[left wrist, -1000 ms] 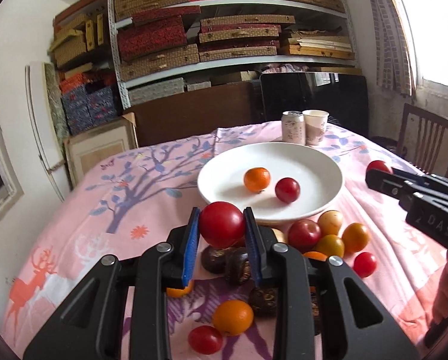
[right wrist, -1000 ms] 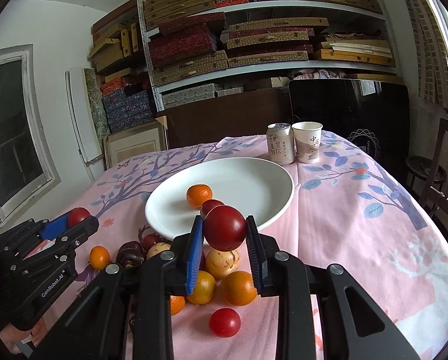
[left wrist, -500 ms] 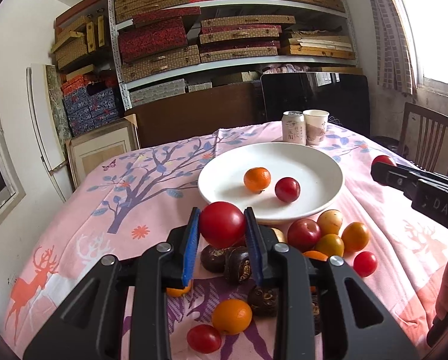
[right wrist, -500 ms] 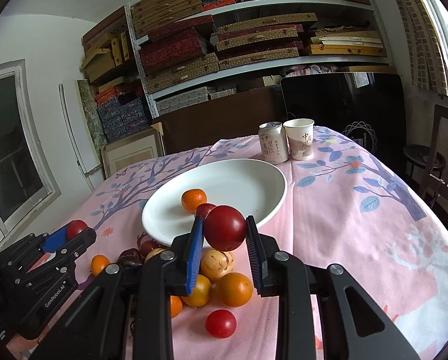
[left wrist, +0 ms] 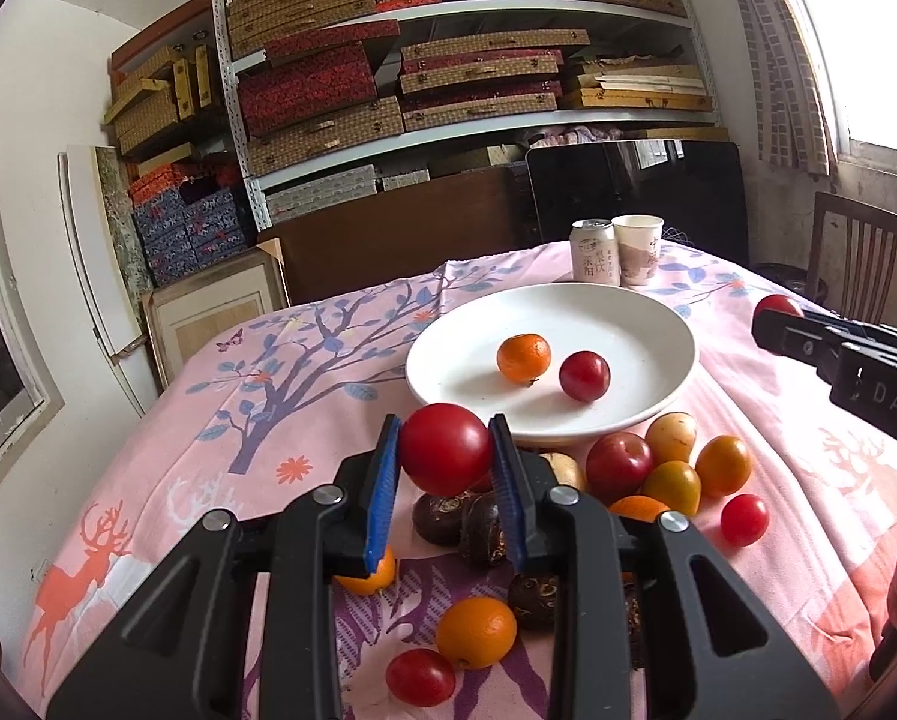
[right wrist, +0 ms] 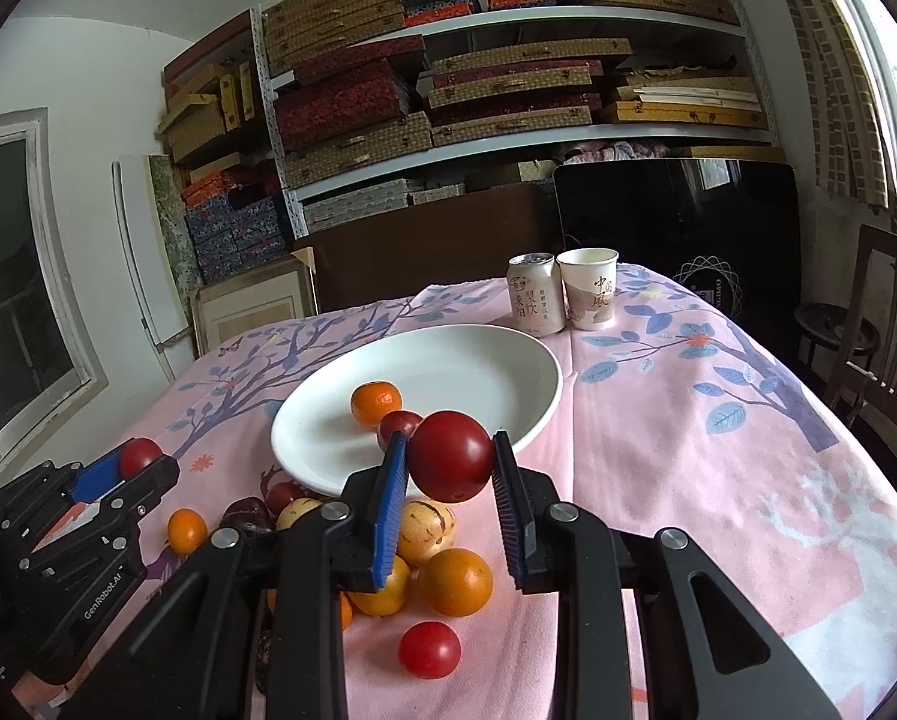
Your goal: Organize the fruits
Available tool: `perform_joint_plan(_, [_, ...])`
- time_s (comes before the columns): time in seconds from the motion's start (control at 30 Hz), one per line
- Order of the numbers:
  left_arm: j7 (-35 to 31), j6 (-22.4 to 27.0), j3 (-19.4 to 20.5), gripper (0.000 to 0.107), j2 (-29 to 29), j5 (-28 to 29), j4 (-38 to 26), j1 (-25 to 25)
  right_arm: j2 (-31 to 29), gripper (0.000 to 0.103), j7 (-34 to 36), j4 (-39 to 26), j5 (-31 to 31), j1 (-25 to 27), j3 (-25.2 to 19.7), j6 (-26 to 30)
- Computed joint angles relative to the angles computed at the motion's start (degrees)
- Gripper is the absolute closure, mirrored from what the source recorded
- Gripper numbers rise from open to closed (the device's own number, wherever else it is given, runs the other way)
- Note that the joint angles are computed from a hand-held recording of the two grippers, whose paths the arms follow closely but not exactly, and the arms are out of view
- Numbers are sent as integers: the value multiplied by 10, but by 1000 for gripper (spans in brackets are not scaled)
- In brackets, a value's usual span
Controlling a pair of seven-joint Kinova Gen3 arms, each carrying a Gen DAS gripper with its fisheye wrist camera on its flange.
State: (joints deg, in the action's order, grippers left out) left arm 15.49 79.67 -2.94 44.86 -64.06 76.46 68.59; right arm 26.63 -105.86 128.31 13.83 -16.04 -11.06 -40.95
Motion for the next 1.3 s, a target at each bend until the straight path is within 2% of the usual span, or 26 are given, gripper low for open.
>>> perform_joint_plan(0.63, [-29,-15,0,78,8,13,-6,-4,-7,75,44,10,-48,-27,11,-6])
perform_joint_plan(1.3, [-50,-15,-4,78,13,16,-17,1,-3,75,52,9,-56,-28,11,-4])
